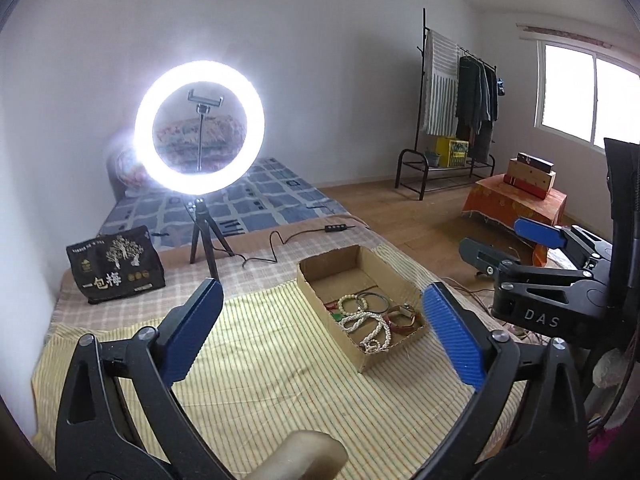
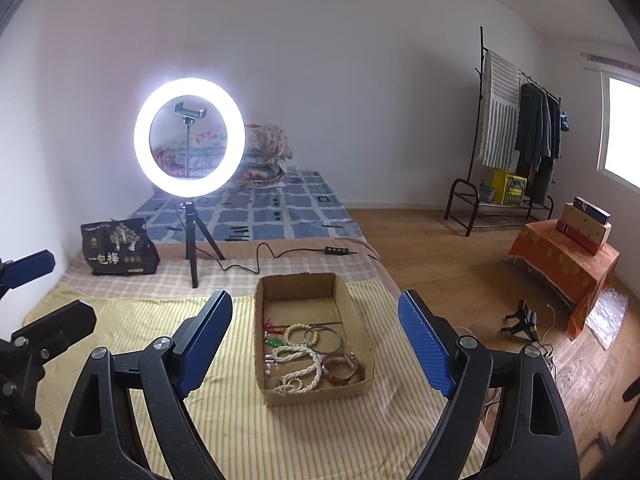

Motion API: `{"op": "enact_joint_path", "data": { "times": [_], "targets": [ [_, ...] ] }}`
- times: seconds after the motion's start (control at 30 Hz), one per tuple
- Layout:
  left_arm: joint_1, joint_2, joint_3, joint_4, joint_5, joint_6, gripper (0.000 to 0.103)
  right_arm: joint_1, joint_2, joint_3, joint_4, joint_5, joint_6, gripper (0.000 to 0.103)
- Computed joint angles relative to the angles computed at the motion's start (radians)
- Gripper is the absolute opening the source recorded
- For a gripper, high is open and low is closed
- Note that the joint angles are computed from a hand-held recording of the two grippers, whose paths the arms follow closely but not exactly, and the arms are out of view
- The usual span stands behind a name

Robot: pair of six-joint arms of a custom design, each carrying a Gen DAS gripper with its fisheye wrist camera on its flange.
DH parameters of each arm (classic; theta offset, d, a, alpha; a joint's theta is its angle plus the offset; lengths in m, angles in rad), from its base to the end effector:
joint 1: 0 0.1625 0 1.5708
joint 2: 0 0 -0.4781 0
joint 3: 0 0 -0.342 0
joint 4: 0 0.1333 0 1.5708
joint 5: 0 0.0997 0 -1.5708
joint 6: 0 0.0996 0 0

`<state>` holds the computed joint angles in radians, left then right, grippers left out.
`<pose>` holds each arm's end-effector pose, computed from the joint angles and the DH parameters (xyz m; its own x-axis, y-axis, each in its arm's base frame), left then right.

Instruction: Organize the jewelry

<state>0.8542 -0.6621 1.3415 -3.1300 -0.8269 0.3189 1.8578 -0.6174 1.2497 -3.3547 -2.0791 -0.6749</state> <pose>-0.3499 -0.7073 0.2717 -0.7211 0.2360 -0.6514 0.6789 0.4282 -0.5965 0.3038 -0.7296 0.2928 -0.6804 -0.1041 0.7254 -0.6921 0.4167 -0.5894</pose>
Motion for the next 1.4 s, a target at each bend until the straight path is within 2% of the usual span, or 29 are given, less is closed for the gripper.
{"op": "enact_joint_path", "data": {
  "times": [0.2,0.43,1.4],
  "targets": [
    [-0.013,-0.001,0.037,-0.069,0.04,0.044,0.103,-0.003,-0.008,0.045,-0.064,-0.003,-0.001,0.085],
    [-0.015,-0.006,0.057,-0.059,0.058,0.039,0.103,-0.007,-0.012,0.08,-0.092,-0.006,0.013,0.086],
    [-0.015,-0.008,0.061,-0.054,0.06,0.03,0.103,-0.008,-0.014,0.096,-0.107,-0.016,-0.002,0.086]
  ]
}}
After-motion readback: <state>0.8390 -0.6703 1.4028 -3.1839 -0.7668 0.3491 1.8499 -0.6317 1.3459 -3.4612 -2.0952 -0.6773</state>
